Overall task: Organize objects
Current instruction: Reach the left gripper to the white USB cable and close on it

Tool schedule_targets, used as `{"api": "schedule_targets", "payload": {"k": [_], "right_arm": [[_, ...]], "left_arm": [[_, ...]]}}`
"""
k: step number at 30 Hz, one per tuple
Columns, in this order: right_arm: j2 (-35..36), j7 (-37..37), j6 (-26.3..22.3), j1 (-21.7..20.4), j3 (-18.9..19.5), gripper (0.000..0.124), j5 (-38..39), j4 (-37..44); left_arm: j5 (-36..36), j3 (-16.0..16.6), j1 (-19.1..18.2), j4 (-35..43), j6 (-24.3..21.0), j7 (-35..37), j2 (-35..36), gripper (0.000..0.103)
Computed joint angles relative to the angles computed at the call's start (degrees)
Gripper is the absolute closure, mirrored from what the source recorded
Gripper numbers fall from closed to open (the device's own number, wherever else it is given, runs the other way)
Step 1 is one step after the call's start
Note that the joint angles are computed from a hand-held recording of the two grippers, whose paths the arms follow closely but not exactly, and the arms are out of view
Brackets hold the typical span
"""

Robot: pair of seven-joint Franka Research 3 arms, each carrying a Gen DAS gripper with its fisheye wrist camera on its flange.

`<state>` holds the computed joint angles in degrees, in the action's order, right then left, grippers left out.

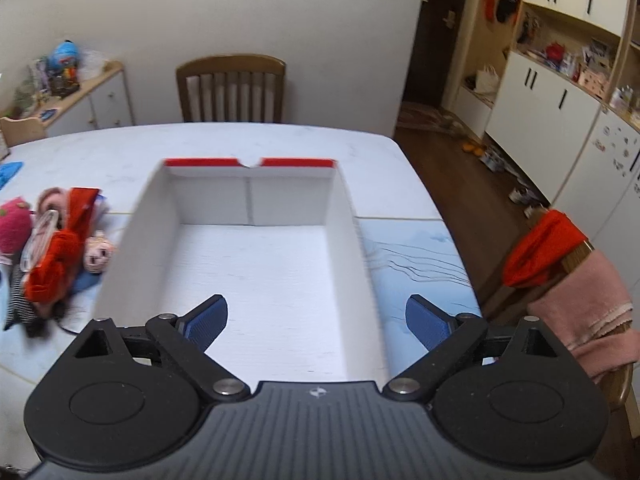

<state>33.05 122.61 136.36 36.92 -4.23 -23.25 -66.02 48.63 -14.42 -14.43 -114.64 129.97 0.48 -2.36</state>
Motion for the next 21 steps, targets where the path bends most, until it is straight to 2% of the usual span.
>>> {"api": "schedule_targets", "payload": {"k": [6,16,18,21], "right_arm": [[4.0,-4.3,-3.4,-2.1,0.3,0.037,2.8,4.8],[12.0,-9.5,-12.0,-4.9,1.1,0.066,10.9,17.0],[13.0,-10.6,-12.9,-5.3,1.3,0.073,12.0,18.5],[14.2,-12.2,-13.7,-5.4,1.2,0.08,12.9,20.3]], "left_arm": [[0.9,1.1,0.3,3.6,-0.2,3.0,3.9,0.016],[-2.5,4.0,0.6,10.2,-2.4,8.8,10.8,0.026],[-3.7,4.6,0.8,11.3,-2.5,9.5,11.8,0.034],[-5.0,5.4,1.2,12.0,-2.4,9.7,12.6,0.04]]}}
